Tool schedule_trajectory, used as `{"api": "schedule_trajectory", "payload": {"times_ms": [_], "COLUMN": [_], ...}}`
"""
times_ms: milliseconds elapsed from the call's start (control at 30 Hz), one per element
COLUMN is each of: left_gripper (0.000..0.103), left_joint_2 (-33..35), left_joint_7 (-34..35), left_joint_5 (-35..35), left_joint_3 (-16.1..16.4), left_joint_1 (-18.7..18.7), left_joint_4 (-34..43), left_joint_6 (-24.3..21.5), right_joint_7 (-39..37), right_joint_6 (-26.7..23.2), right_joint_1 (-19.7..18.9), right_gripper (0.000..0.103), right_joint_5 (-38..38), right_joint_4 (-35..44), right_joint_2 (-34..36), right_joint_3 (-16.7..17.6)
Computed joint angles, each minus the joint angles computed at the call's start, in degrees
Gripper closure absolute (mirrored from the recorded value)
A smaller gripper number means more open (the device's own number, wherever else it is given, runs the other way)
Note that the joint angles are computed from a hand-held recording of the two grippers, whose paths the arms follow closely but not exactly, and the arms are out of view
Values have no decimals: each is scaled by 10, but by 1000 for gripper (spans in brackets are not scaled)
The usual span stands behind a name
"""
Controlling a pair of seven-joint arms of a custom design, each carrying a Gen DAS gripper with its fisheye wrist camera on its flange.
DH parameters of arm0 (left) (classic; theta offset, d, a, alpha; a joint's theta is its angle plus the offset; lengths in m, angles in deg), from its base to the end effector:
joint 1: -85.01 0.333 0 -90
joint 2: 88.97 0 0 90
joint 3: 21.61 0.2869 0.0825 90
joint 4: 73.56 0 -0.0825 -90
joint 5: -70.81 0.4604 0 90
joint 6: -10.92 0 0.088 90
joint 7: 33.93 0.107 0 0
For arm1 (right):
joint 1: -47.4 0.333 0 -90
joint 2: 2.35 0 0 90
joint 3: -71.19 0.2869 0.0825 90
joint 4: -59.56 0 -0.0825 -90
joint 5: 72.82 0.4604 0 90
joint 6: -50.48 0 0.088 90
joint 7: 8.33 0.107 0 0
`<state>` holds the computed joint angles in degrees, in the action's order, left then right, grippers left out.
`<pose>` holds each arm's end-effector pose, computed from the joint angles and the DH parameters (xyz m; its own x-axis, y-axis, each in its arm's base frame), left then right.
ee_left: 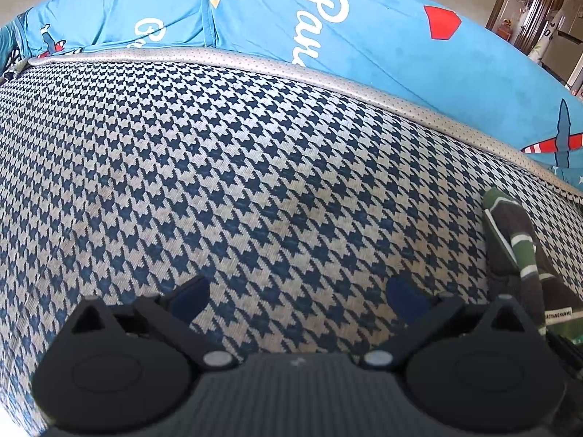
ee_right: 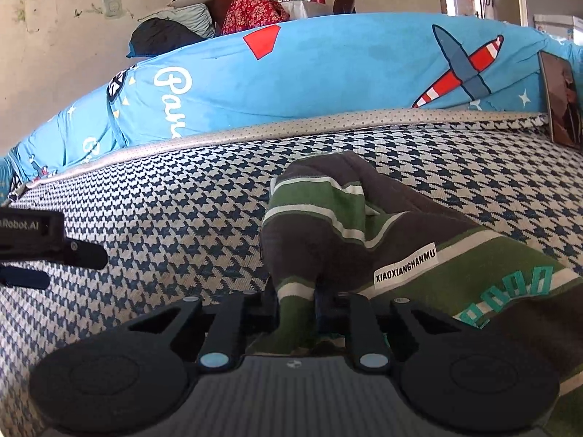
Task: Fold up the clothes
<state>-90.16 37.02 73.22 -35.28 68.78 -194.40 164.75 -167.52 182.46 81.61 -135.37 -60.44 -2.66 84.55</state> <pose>0.5630 -0.3257 0.4260 -0.2602 -0.9548 0.1438 -0.8272 0.1437 -0.5433 0.4426 0.4571 0.3878 -0.3202 -0.9302 -0.1795 -0.5589 0.3384 -0.7571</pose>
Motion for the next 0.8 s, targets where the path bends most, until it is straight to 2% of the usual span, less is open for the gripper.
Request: {"api": "schedule_trajectory", "payload": {"times_ms": [200,300,533,700,800], "left_gripper": [0,0,0,0,0], "left_joint_2": [0,4,7,9,15], "left_joint_7": [-25,-32,-28,-19,-32], "left_joint_5": [36,54,48,41,68], "left_joint_3": [0,0,-1,-2,-2], "left_joint_1": [3,4,4,5,5], "left_joint_4": [0,4,10,15,22], "left_joint_6": [-8,-13,-24,-19,-14], "right_joint_7": [50,49,46,42,48], "right_joint_6": [46,45,43,69,88], "right_joint_1": [-11,-13,-12,-16,-20], "right_gripper": [87,87,87,87,87], "right_joint_5": [-6,-6,-8,-24,-36], "right_joint_4": [-18,-16,-13,-13,-4], "right_joint_2": [-13,-11,-8,-9,-1], "right_joint_3": [-4,-3,-2,-5,-9]}}
